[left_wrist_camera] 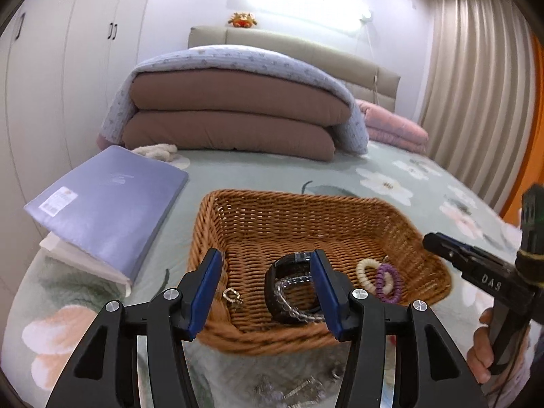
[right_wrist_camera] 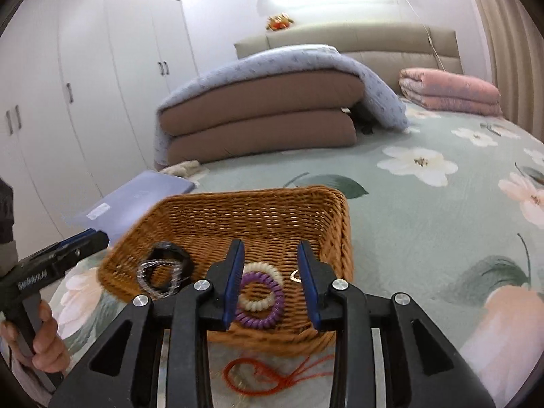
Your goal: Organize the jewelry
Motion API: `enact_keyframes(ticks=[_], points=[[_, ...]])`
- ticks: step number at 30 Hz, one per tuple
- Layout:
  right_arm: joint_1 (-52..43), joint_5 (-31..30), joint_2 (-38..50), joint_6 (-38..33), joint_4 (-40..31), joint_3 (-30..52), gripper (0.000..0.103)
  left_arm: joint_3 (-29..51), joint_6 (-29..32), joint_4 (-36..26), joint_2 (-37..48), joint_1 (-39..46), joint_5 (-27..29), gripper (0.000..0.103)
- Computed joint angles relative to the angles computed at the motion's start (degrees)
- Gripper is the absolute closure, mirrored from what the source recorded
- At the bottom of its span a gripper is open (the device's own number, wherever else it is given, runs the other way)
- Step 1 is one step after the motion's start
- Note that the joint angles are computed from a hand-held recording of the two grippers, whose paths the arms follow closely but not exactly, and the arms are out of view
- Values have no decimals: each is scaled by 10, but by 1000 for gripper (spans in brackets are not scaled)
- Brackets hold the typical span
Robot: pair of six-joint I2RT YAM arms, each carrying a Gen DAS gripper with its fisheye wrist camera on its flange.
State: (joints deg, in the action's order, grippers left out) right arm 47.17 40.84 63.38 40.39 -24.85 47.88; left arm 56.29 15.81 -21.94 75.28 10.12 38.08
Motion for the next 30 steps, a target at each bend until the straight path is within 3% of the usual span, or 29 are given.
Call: enact_keyframes(ticks=[5, 9, 15, 19, 23, 30], points=[[91, 36, -13, 79, -79, 9, 68, 6, 42, -82, -35, 63, 69, 47], [167, 54, -7, 170, -137, 10, 68, 0, 165, -204, -52, 132, 110, 47], [251, 84, 6, 287, -208, 1, 68, -14, 313, -313, -26, 197, 116, 47], [253, 75, -40, 307, -178, -52, 68, -31, 324, -310, -24, 196, 113, 47], [215, 35, -73, 294, -143, -88, 68, -59, 292, -261, -34, 183, 92, 47], [220, 33, -24, 272, -148, -60, 68, -76, 275, -230, -40, 162, 72, 47]])
